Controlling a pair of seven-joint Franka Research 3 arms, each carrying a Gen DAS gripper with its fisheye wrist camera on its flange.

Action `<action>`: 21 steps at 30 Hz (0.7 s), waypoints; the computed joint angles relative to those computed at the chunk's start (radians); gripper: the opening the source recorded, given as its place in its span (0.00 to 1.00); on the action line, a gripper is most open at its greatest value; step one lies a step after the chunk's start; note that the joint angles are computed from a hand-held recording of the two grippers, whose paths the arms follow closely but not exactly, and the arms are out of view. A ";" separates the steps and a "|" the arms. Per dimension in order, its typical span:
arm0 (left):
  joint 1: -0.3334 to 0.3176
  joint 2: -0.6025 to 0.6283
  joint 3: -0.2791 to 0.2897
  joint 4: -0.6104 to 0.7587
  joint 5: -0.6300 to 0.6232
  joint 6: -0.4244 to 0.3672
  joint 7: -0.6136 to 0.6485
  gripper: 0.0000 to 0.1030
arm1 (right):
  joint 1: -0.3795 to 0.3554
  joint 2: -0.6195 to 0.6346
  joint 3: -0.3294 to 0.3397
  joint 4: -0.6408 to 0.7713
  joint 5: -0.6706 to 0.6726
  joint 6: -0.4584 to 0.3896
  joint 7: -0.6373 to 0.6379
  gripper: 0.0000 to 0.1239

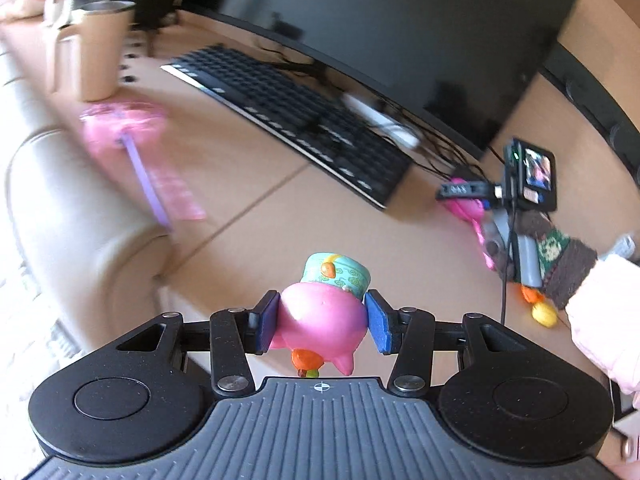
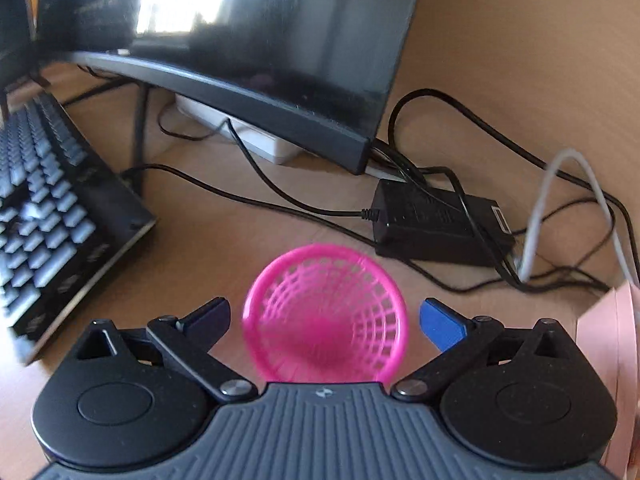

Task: Organize objects
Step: 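Grasp the pink strainer with the right tool while the left tool holds the pig, then lower the pig into the pink box with the left tool while the right tool holds the strainer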

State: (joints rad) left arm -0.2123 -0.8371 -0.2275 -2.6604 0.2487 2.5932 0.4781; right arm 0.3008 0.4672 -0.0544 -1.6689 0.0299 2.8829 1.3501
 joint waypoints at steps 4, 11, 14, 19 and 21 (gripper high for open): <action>-0.009 0.002 0.006 0.000 -0.009 -0.006 -0.004 0.50 | 0.006 0.002 -0.009 0.001 -0.008 0.001 0.027 0.65; -0.088 0.159 0.049 0.059 -0.049 0.132 0.115 0.50 | -0.146 -0.213 0.155 -0.264 0.190 0.081 -0.209 0.65; -0.145 0.261 0.086 0.111 -0.092 0.196 0.217 0.50 | -0.249 -0.361 0.261 -0.417 0.480 0.070 -0.479 0.65; -0.305 0.440 0.190 0.218 -0.267 0.275 0.458 0.50 | -0.238 -0.594 0.210 -0.659 0.642 0.053 -0.605 0.65; -0.382 0.516 0.234 0.292 -0.361 0.256 0.594 0.49 | -0.245 -0.681 0.186 -0.746 0.591 0.042 -0.548 0.65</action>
State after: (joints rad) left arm -0.5939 -0.3207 0.0064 -2.3688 -0.1121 2.8494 1.0724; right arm 0.0559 -0.2137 0.1321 -2.4148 0.6212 2.9246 0.8019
